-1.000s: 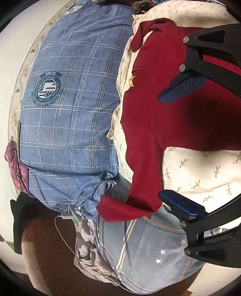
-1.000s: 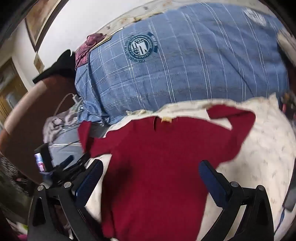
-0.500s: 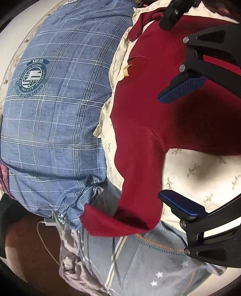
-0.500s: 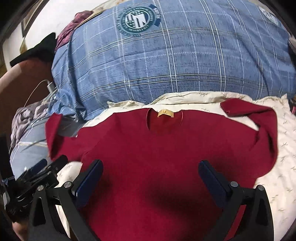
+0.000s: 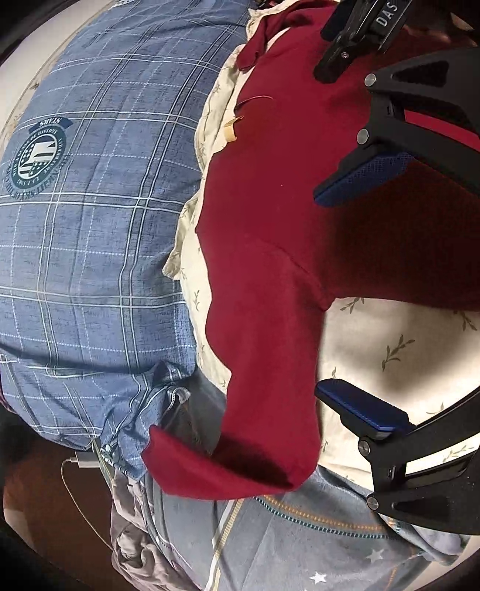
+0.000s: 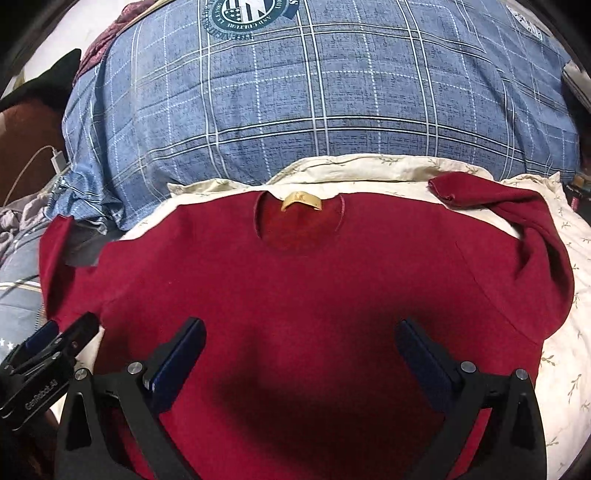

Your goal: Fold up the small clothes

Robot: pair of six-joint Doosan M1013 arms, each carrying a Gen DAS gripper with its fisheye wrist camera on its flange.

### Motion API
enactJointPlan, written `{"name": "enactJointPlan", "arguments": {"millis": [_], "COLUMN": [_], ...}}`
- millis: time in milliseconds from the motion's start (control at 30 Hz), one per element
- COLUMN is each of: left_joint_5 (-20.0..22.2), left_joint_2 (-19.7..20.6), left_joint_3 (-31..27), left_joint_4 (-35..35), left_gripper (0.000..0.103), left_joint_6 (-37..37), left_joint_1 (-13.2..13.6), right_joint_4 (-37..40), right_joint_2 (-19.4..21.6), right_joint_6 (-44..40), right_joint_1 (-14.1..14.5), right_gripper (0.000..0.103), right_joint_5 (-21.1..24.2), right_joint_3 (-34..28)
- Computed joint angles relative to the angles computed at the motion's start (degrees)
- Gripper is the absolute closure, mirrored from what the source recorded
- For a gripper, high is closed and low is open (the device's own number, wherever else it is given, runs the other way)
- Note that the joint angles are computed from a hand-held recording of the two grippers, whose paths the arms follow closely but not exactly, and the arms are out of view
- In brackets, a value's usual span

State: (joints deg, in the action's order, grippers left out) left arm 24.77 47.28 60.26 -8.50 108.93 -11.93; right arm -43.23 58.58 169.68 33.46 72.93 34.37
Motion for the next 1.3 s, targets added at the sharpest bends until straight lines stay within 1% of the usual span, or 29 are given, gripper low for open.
{"name": "enactJointPlan", "arguments": {"millis": [167,267,500,733,1000,1200,1300], "left_joint_5": [2.6,2.35,1.44,1.48,3.14,3.14,3.08], "left_joint_2": [0.06,-0.15,-0.31,-0.12,-0.04,-0.3,-0.54], "left_joint_3": [-0.22,0.33,0.8,0.21,-0.43,-0.12,0.28], "left_joint_4": [-0.26,-0.1,-3.79,-3.51,-4.12,-7.6,-11.38], "left_gripper": [0.009,0.009,0.009,0.009,0.009,0.009,0.009], "left_joint_6": [0.09,0.49,3.52,3.11,3.37,6.02,9.14], "left_joint_1": [-0.15,-0.35,-0.22,-0.32,-0.25,0.03,0.39], "right_joint_4": [-0.17,0.22,1.71,1.93,1.88,1.86,2.33], "right_joint_2": [-0.01,-0.03,-0.54,-0.16,-0.45,-0.44,-0.26], "right_joint_6": [1.06,1.18,2.56,1.79,1.69,1.54,0.95], "right_joint_1": [0.04,0.07,-0.02,0.1,0.01,0.06,0.0], "right_gripper": [0.0,0.0,0.0,0.0,0.0,0.0,0.0], "right_joint_5": [2.89,3.91,3.72,4.2,3.75,3.86,4.15], "right_joint_3": [-0.39,-0.52,0.46,-0.27,0.55,0.65,0.27]}}
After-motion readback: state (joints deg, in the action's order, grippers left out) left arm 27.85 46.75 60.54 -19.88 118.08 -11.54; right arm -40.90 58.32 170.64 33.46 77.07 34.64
